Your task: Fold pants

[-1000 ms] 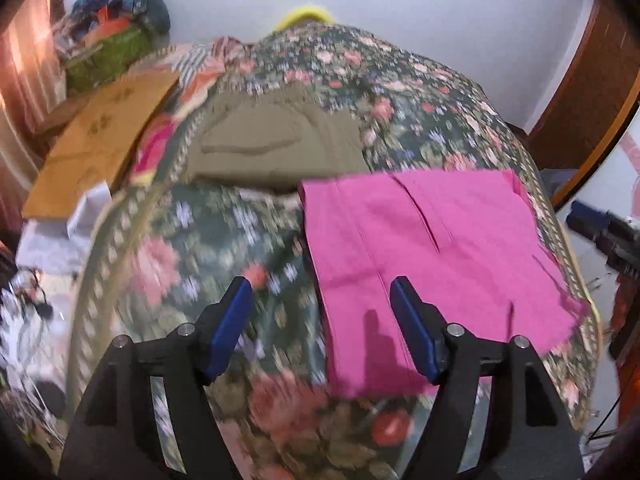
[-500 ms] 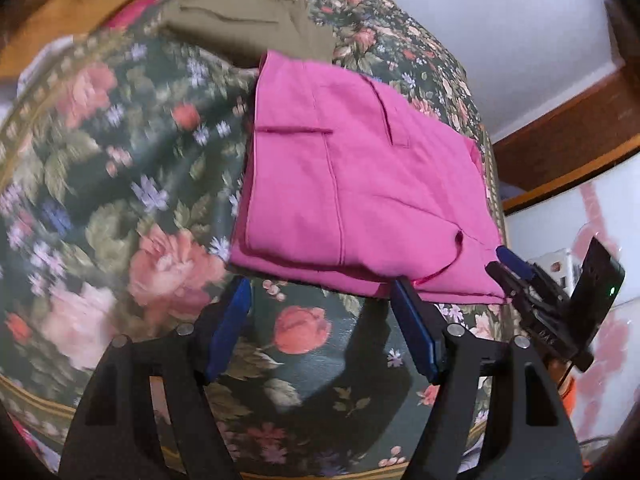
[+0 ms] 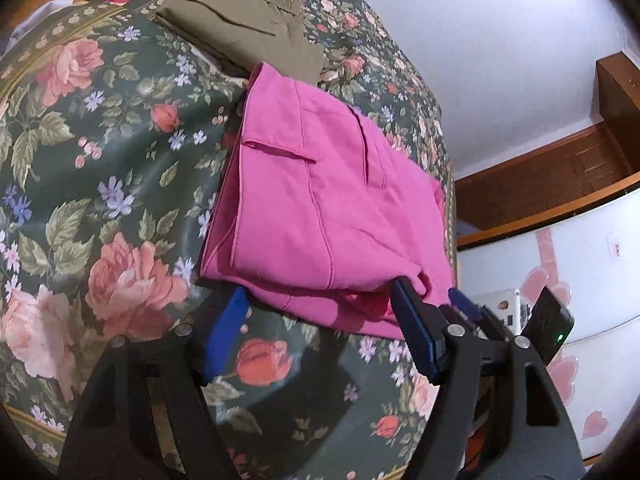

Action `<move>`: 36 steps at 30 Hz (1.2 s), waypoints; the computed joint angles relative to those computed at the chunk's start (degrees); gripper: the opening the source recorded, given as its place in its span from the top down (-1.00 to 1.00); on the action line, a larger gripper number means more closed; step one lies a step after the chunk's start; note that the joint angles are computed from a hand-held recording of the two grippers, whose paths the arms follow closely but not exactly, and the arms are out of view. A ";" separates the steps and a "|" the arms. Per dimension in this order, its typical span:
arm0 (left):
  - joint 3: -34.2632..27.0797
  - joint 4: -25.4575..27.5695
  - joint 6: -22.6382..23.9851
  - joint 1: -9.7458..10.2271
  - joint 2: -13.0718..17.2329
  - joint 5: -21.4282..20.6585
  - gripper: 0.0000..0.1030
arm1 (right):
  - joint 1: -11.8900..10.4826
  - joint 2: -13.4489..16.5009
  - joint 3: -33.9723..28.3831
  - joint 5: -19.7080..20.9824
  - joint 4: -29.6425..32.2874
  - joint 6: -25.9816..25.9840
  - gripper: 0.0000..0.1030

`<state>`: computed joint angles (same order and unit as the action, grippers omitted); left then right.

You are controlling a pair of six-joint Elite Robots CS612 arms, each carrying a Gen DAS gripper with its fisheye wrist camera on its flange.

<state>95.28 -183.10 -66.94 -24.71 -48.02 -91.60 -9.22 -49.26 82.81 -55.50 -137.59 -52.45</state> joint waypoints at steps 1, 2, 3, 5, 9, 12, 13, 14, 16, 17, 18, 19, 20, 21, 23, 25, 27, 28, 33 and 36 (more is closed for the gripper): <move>-0.32 0.26 0.05 0.09 0.11 0.29 -0.39 | -0.02 0.03 -0.05 0.02 0.12 0.05 -0.08; -0.55 0.14 -0.03 0.20 0.25 0.42 -0.39 | -0.02 0.05 -0.12 0.06 0.31 0.07 -0.09; -0.62 -0.52 -0.17 0.22 0.33 0.74 -0.39 | -0.03 0.10 -0.19 0.10 0.43 -0.01 -0.09; -0.47 -0.78 0.54 0.09 0.05 1.76 -0.39 | -0.06 0.14 -0.28 0.19 0.73 -0.13 -0.10; -1.21 0.13 2.18 0.01 0.05 3.01 -0.40 | -0.12 0.18 -0.35 0.41 1.01 -0.36 -0.11; -2.83 3.21 2.93 0.24 0.49 3.55 -0.39 | -0.13 0.34 -0.59 0.55 1.28 -0.26 -0.14; -3.51 4.89 3.12 0.34 0.72 3.81 -0.39 | -0.14 0.36 -0.60 0.59 1.28 -0.18 -0.15; -4.04 6.15 3.34 0.37 0.91 4.16 -0.39 | -0.12 0.37 -0.63 0.59 1.27 -0.10 -0.15; -5.38 9.90 4.47 0.35 1.32 5.46 -0.39 | -0.13 0.40 -0.70 0.60 1.37 -0.20 -0.15; -6.10 11.50 5.28 0.31 1.59 5.95 -0.39 | -0.13 0.40 -0.70 0.60 1.37 -0.20 -0.15; -6.75 13.03 6.19 0.15 1.80 6.90 -0.35 | -0.13 0.39 -0.69 0.62 1.42 -0.19 -0.15; -7.20 14.34 7.05 -0.03 1.91 7.89 -0.30 | -0.13 0.37 -0.66 0.58 1.35 -0.24 -0.15; -7.60 15.80 8.16 -0.32 1.93 9.16 -0.25 | -0.13 0.38 -0.68 0.60 1.38 -0.26 -0.15; -8.16 17.27 9.83 -0.67 2.02 10.51 -0.16 | -0.15 0.41 -0.71 0.67 1.49 -0.26 -0.15; -8.50 18.51 11.88 -1.19 1.97 12.53 -0.03 | -0.17 0.48 -0.88 0.84 1.86 -0.29 -0.16; -8.49 19.22 13.57 -1.70 1.73 14.78 0.23 | -0.18 0.52 -0.93 0.93 2.00 -0.28 -0.16; -8.35 19.61 15.05 -2.08 1.38 16.36 0.34 | -0.18 0.54 -0.96 0.92 1.98 -0.26 -0.16; -8.38 19.78 15.25 -2.19 1.25 16.58 0.40 | -0.18 0.55 -0.96 0.93 1.94 -0.28 -0.16; -6.59 18.17 16.56 -2.64 -0.38 16.73 0.47 | -0.20 0.46 -0.88 0.81 1.81 -0.26 -0.16; -5.09 17.69 18.48 -3.60 -1.78 18.27 0.48 | -0.30 0.19 -0.58 0.61 1.78 -0.76 -0.16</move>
